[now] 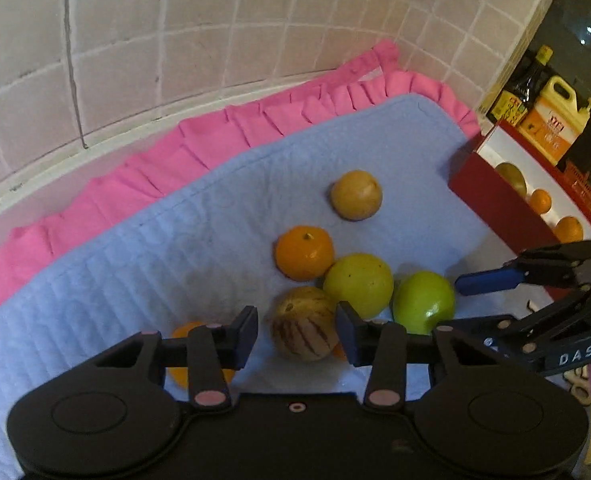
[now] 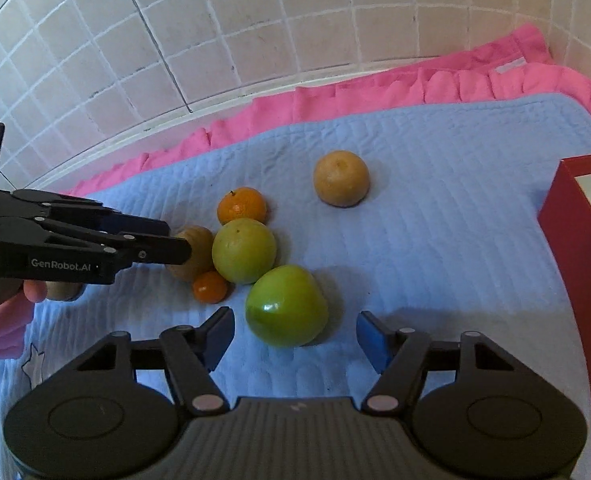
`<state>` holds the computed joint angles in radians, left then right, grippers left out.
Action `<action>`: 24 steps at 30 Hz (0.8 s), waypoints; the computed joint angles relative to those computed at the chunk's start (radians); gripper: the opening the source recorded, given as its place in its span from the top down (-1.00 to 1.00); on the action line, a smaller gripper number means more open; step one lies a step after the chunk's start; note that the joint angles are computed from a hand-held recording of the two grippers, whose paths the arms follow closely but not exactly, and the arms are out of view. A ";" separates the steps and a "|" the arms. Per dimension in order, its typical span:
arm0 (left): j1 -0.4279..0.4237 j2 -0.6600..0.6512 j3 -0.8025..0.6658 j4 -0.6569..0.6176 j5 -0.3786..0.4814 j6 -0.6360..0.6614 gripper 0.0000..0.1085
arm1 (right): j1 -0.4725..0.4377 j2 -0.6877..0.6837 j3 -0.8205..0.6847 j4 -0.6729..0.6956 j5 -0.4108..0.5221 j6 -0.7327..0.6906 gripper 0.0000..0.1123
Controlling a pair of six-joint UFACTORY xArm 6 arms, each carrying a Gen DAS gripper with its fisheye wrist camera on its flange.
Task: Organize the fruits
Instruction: 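Grasp the striped melon-pear with the left tool while the right tool grasps a pale round fruit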
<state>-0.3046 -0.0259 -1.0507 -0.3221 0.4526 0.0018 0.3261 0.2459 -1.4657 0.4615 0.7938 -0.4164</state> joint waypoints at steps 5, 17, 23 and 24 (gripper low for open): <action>0.012 0.014 -0.012 -0.094 0.007 0.049 0.04 | 0.002 0.017 -0.027 -0.007 0.023 -0.004 -0.22; -0.007 0.033 -0.008 -0.058 -0.019 -0.023 0.16 | -0.044 0.140 -0.232 -0.022 -0.026 0.047 -0.22; 0.004 -0.041 0.053 -0.009 -0.039 -0.091 0.16 | -0.035 0.298 -0.407 -0.055 -0.022 0.101 -0.22; 0.005 -0.052 0.062 -0.006 -0.043 -0.097 0.16 | -0.032 0.325 -0.437 -0.062 -0.012 0.111 -0.22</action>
